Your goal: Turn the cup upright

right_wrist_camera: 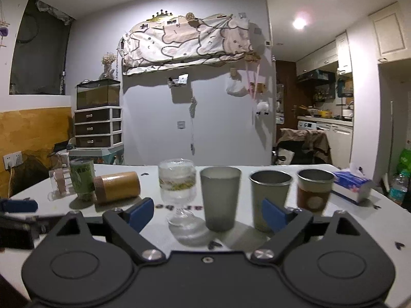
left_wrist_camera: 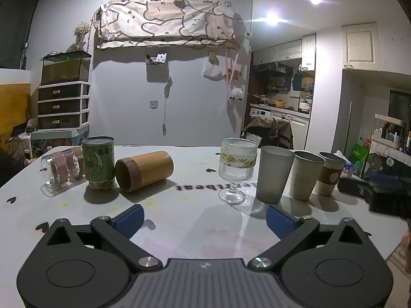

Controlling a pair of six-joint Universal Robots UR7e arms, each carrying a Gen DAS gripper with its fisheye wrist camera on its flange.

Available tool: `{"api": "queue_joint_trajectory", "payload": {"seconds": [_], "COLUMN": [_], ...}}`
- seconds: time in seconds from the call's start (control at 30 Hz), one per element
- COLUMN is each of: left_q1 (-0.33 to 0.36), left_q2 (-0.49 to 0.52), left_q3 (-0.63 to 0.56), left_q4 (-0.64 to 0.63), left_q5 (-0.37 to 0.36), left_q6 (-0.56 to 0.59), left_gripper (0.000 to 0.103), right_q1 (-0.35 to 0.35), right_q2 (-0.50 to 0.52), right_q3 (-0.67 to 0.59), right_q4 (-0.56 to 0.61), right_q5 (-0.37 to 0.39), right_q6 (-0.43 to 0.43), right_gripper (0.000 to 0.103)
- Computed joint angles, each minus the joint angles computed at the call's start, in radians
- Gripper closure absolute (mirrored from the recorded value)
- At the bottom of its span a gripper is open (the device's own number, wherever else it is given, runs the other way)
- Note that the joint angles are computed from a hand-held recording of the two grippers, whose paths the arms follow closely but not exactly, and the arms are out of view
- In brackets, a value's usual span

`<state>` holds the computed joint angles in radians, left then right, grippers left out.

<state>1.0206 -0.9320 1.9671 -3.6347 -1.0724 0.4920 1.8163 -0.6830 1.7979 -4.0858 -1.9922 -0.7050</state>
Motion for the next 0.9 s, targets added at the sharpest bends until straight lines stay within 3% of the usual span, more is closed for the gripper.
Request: {"api": "queue_joint_trajectory", "payload": {"seconds": [0.27, 0.9], "left_q1": [-0.012, -0.029], "left_q2": [-0.004, -0.025], "left_q3": [0.043, 0.115], "left_q4": [-0.036, -0.096], "left_q5": [0.012, 0.038], "left_q6": [-0.009, -0.004], "left_gripper": [0.0, 0.0], "right_q1": [-0.011, 0.009], "right_q2": [-0.01, -0.019], "right_q3": [0.1, 0.162], "right_q4": [-0.101, -0.14], "right_q5": [-0.004, -0.02], "right_q6": [-0.022, -0.027], "right_gripper": [0.0, 0.0]}}
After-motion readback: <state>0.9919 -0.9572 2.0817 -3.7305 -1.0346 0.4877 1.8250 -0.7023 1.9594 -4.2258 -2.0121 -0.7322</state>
